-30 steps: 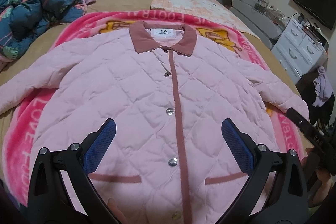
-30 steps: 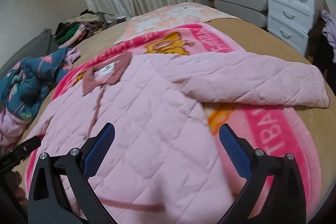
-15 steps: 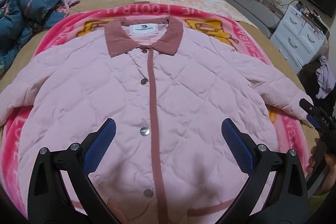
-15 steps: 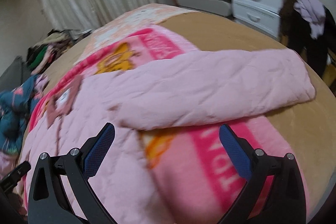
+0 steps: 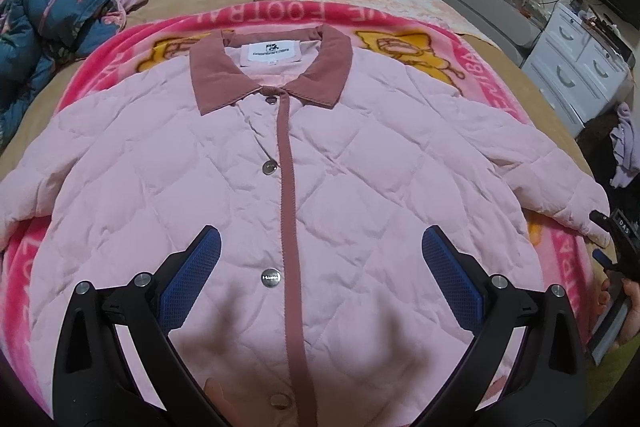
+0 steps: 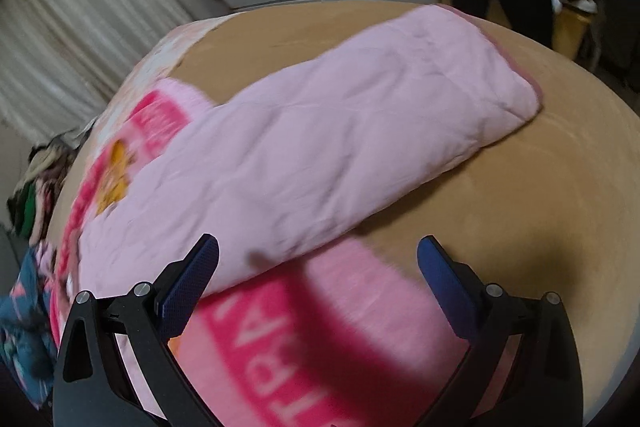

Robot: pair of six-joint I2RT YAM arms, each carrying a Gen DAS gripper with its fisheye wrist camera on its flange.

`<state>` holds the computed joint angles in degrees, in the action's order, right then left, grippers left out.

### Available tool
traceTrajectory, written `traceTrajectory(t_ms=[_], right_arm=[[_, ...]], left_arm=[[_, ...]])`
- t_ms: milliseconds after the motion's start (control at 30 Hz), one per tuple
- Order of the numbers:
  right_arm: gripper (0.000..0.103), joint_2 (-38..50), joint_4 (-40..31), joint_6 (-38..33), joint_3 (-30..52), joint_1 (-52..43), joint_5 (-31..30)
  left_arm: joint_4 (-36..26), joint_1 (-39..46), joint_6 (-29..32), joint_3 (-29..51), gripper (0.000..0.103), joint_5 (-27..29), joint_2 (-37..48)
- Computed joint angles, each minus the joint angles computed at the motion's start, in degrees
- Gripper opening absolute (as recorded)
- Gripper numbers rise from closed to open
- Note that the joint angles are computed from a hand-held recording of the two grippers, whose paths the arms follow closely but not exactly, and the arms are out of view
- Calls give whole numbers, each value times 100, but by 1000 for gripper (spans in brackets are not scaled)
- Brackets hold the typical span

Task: Fold large clothes

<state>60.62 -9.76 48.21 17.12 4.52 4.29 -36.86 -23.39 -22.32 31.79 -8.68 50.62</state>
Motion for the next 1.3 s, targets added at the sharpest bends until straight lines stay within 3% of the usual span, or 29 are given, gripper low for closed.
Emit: traceTrajectory(t_ms=[233,400,433,467,500,700,933,1200,1300], right_arm=[[99,1002,1419,-512,-210,-1876,-1154],[96,1966,2474,-420,-42,-2934,-2070],[80,1985,2505,-472,12,-2923,-2016],[54,1943,2472,-560,53,-2907,-1929],[36,1936,2636,-660,66,-2912,-2056],[20,733,1884,-1043,396,-2128,-1419],[18,-41,1119,-1400,1357,-741,-681],[17,-28,914,-1641,2474,823,-222],[17,242,850,-1720,2997,1368,4]], left_arm=[[81,491,246,56,94,114,213],[13,885,390,65,94,297,96],[-4,989,455,69,94,348,64],[-19,1153,553,79,94,438,32],[-57,1345,641,95,94,507,-21],[-280,1962,1075,265,94,665,-141],[-615,2547,1643,664,94,778,-194],[-824,3775,2234,1164,94,1425,-265],[-930,4484,2475,1310,94,1956,-257]])
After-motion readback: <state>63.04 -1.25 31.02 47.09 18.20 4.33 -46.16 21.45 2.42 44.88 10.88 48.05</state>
